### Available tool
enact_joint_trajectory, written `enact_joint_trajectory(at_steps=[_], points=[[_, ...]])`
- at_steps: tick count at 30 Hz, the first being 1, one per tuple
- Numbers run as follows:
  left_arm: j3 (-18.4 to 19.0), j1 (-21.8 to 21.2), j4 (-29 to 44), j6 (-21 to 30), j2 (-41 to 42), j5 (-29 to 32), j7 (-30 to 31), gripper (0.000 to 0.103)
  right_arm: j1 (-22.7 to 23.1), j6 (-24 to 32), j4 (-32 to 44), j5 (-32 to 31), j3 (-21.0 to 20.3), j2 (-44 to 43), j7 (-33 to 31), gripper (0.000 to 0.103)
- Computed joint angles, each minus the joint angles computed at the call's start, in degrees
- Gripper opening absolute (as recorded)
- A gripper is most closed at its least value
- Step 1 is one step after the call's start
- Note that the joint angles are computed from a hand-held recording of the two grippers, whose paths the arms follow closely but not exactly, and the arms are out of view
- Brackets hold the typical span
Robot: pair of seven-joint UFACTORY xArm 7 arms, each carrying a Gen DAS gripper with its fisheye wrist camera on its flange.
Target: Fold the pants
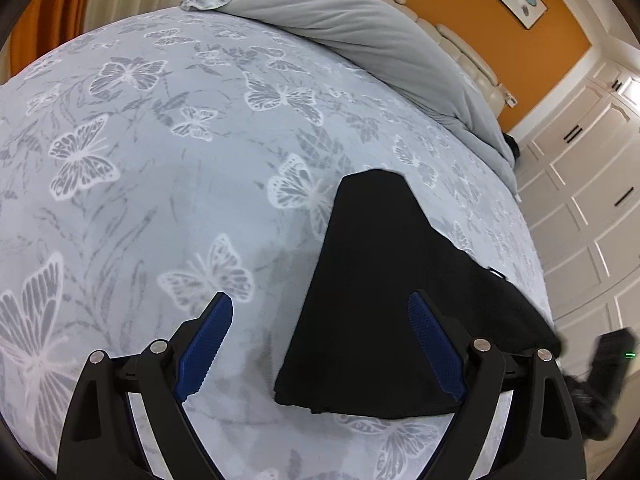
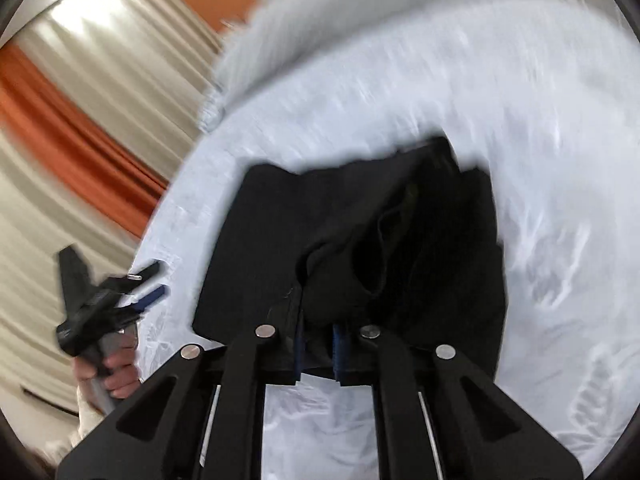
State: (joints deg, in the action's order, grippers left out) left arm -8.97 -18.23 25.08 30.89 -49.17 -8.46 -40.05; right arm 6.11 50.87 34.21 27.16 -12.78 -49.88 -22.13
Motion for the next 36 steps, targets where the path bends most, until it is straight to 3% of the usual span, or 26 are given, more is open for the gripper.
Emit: enact_joint_trajectory(at_steps=[2, 4, 6, 8, 9, 10, 11, 12, 15, 17, 18, 19, 20, 21, 22, 24, 27, 29, 31, 32, 33, 35, 36], points=[[0.64, -1.43, 0.12, -0.66, 1.26, -0.72, 1.02, 0.087, -3.88, -1.29, -1.74, -6.72, 3.0, 0.31, 1.54, 0.011], [1.47, -3.1, 0.8, -0.74, 4.41, -1.85, 2.37, 0.087, -6.69, 1.4, -1.94, -10.67, 4.35, 5.14, 3.77, 0.023], [1.74, -4.12, 1.44, -0.27, 7.4, -3.28, 2.71, 0.087, -8.2, 3.95, -1.49, -9.7, 3.71, 8.74, 4.01, 0.028], [1.59, -4.77, 1.27, -0.97, 8.5, -4.62, 2.43, 0.087, -7.09, 3.72, -0.44, -7.83, 0.91, 6.34, 3.78, 0.032], [2.03, -5.66, 0.94, -1.77, 8.61, -5.69, 2.79, 0.087, -6.43, 1.87, -0.67, -6.27, -0.69, 3.82, 3.17, 0.048], [2.5, -6.4, 0.64, -2.44, 8.56, -6.61, 3.23, 0.087, -6.73, -0.12, -1.09, -5.41, -0.61, 2.83, 3.47, 0.072], [3.2, -7.3, 0.34, -3.08, 8.66, -7.76, 3.8, 0.087, -7.27, -1.58, -1.46, -5.3, -0.52, 2.54, 4.26, 0.082], [3.7, -7.86, 0.13, -3.35, 9.21, -8.87, 3.94, 0.087, -7.35, -2.36, -1.28, -4.78, -0.57, 3.8, 5.28, 0.084], [5.32, -9.07, -0.73, -4.05, 11.99, -12.65, 3.91, 0.087, -6.13, 1.94, 1.27, -2.28, -1.85, 11.15, 7.1, 0.084], [2.99, -7.62, -2.29, -8.24, 11.96, -12.66, 1.97, 0.087, -4.32, 2.61, 1.13, -0.5, -2.53, 15.17, 6.19, 0.068], [2.89, -7.87, -2.03, -8.39, 12.41, -12.13, 2.27, 0.086, -5.08, 0.26, 0.08, -0.84, -0.38, 14.83, 5.44, 0.062], [3.35, -8.73, -1.71, -8.77, 12.98, -11.75, 3.68, 0.073, -5.46, -0.05, 0.09, -1.83, 1.22, 14.02, 5.45, 0.045], [4.83, -10.84, -1.79, -10.58, 13.58, -12.5, 6.65, 0.047, -4.86, 1.37, 1.41, -1.1, 0.84, 13.54, 4.76, 0.03], [8.62, -14.84, -0.92, -10.4, 14.78, -14.7, 11.22, 0.019, -4.2, 2.14, 2.21, 1.13, -0.8, 12.87, 3.95, 0.019], [10.78, -16.45, -0.65, -9.91, 14.55, -16.91, 13.39, 0.013, -3.57, 3.26, 3.14, 3.83, -2.67, 11.81, 2.9, 0.017], [13.06, -17.33, -1.1, -9.12, 9.96, -20.63, 16.26, 0.011, -3.35, 6.54, 4.9, 5.33, -3.46, 7.06, 1.9, 0.016], [13.36, -16.22, -0.25, -2.83, 2.55, -20.53, 20.5, 0.012, -4.27, 10.45, 5.55, 3.47, -3.9, 4.18, 0.88, 0.016], [11.47, -14.56, -0.53, 0.62, 2.41, -19.08, 21.91, 0.02, -6.71, 12.35, 3.36, -1.0, -2.69, 5.8, 1.76, 0.019], [8.93, -11.88, -0.55, 5.27, 6.22, -16.53, 19.95, 0.031, -10.3, 12.8, 1.04, -7.49, 0.44, 8.81, 3.7, 0.048], [7.22, -9.89, -2.37, 5.78, 6.68, -16.99, 18.61, 0.032, -10.62, 12.38, 0.87, -7.76, -0.16, 8.03, 4.69, 0.048], [7.91, -9.74, -4.49, 3.89, 4.74, -19.86, 17.5, 0.032, -11.68, 12.66, 1.03, -7.16, -0.35, 6.47, 5.5, 0.054], [8.26, -6.78, -5.96, 5.56, -1.86, -20.03, 14.44, 0.044, -14.29, 8.7, -0.39, -9.56, 1.87, -1.81, 7.08, 0.062], [8.15, -5.52, -6.84, 5.06, -5.15, -19.17, 14.41, 0.064, -14.3, 5.41, -1.88, -10.56, 2.47, -6.53, 6.31, 0.063]])
